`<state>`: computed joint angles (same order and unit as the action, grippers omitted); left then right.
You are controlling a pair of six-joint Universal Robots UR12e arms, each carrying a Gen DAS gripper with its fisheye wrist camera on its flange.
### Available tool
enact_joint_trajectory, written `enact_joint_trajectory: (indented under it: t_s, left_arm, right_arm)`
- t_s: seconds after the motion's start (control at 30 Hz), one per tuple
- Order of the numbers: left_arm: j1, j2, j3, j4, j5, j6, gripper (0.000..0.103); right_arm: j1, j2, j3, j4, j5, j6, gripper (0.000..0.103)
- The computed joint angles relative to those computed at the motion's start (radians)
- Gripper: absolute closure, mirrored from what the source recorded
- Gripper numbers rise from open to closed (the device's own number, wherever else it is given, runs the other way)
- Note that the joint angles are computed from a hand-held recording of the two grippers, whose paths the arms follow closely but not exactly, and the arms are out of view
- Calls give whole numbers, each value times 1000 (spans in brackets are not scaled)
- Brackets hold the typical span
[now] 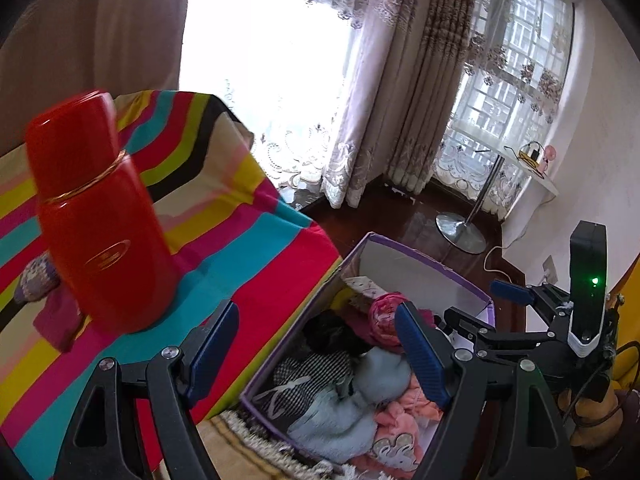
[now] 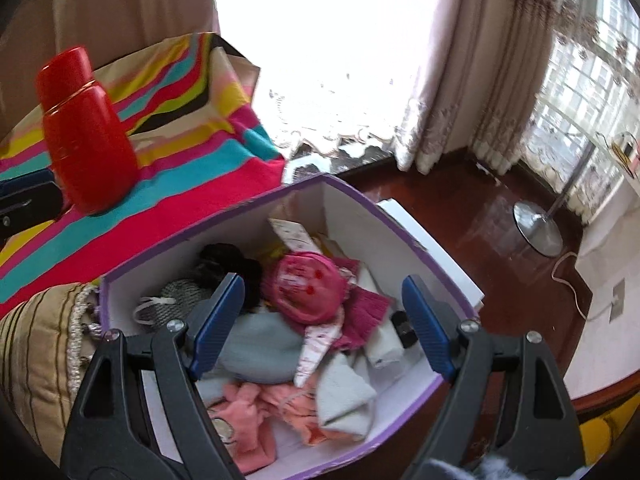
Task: Organize soft objects
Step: 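Move both open tools back over the remaining items on the bed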
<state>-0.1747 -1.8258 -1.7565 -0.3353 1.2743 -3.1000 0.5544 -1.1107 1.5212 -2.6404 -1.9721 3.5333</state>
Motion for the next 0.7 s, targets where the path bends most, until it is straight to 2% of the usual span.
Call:
enact_joint_trajectory:
  t_s: [0.4,0.7]
  left_arm:
    - [86,61,-92,52,38,-98,22]
    - [162,106,-157,79,91,-173,22]
  right_arm:
    - [57,63,-116,-21,94,-142,20]
    - [96,130,-253,46,208,-150,20]
